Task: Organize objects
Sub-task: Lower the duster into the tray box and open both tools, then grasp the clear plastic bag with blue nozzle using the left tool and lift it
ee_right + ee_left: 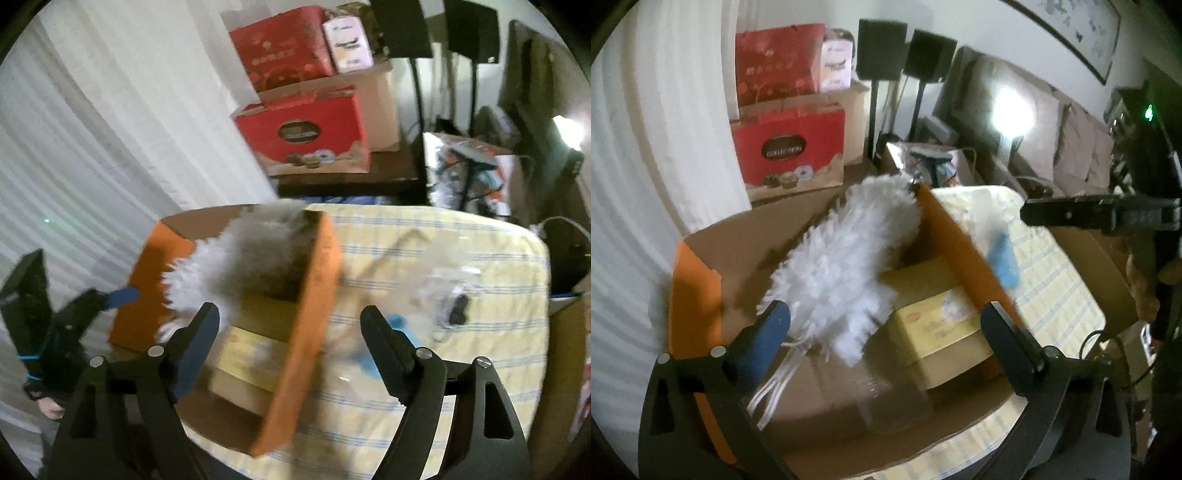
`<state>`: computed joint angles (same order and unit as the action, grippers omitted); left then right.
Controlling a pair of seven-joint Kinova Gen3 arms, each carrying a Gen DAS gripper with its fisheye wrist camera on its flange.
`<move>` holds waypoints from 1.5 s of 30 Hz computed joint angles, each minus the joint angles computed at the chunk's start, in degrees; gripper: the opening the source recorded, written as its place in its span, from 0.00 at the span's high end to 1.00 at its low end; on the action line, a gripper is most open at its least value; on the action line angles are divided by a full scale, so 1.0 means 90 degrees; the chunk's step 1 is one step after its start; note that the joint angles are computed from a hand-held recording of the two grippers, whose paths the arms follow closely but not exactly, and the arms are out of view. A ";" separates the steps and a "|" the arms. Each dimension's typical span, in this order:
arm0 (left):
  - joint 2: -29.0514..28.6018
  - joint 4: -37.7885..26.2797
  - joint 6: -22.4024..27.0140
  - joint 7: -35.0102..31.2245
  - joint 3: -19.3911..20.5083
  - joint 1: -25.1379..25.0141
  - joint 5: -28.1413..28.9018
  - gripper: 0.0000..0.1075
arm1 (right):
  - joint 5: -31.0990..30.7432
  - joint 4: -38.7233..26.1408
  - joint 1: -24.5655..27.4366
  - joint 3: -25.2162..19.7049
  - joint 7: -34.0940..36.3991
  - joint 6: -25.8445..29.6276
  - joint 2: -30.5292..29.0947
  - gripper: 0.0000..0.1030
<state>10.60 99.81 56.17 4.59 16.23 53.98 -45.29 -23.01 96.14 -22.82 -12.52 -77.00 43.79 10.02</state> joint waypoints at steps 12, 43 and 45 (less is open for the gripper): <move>0.0707 -0.0962 -0.0340 -0.0520 -0.0260 0.0129 0.0139 0.04 | -0.0091 0.0613 0.0668 0.0412 0.0357 -0.0153 -0.0449 0.19; 0.2857 -0.4057 0.0244 -0.3726 -0.1302 0.0105 0.2494 0.04 | -0.0707 0.1338 0.1721 0.0846 0.1650 -0.0315 -0.0511 0.19; 0.2976 -0.4257 0.0436 -0.3944 -0.1302 0.0084 0.2588 0.06 | -0.0773 0.1343 0.1759 0.0840 0.1716 -0.0311 -0.0468 0.19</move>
<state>37.38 61.50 60.10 -30.91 4.51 54.74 -22.00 -29.97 108.23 -6.99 -4.95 -61.55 40.99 5.81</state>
